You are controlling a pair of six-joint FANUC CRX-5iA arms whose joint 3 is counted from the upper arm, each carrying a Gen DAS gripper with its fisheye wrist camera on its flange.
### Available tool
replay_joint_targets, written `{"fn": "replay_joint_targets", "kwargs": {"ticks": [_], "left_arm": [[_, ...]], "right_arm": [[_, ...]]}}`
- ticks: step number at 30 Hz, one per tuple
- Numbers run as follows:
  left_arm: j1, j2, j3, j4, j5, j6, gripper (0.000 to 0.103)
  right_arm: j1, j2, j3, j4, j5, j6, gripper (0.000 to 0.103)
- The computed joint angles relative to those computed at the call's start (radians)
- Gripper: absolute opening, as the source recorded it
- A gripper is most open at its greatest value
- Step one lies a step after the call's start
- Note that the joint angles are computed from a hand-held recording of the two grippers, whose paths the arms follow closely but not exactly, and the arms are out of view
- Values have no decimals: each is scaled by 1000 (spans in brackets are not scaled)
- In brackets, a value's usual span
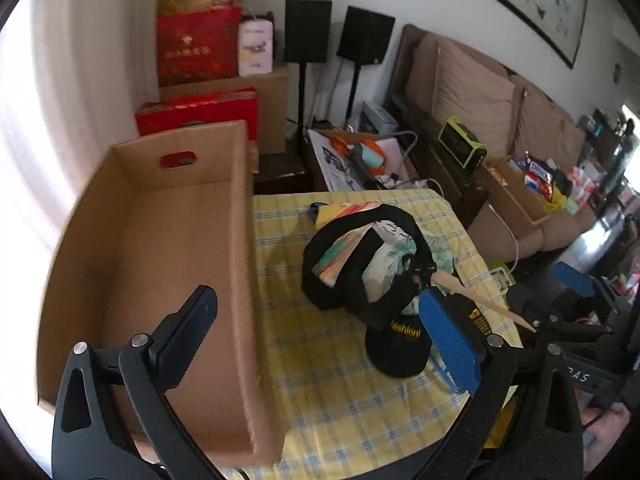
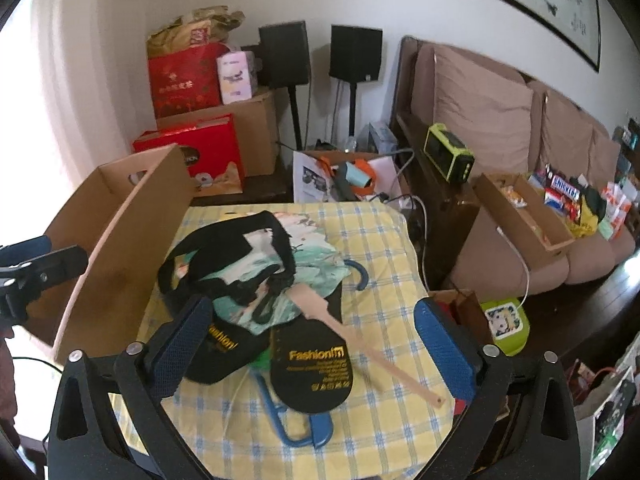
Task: Organize objects
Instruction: 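Grasp the black strap with the left gripper while the right gripper grasps it too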
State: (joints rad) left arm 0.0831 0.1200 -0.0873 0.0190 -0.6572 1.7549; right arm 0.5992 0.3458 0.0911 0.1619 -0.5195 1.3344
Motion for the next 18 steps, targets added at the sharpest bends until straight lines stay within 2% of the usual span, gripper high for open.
{"fn": "replay_joint_targets", "kwargs": {"ticks": [4,7,9,12,16,18], "left_arm": [[5,85,83,41,-57,-45,96],[-2,143,140,54,-100,-66,88],[-7,187,185,57,-142,-70,81],[-16,243,246,40,-191,-59,77],[-27,289,278,67,-216,-100,68],[-35,304,286,86,-226,-129,68]], "right_arm": [[-20,71,119,-77,-96,71,85],[-35,123,210,-154,-174,142,70],[-40,160,264,-185,-222,165,66],[-38,193,303,-198,-251,174,62],[-41,241,367,-226,-307,193,43],[-47,264,396,-232,-331,181,43]]}}
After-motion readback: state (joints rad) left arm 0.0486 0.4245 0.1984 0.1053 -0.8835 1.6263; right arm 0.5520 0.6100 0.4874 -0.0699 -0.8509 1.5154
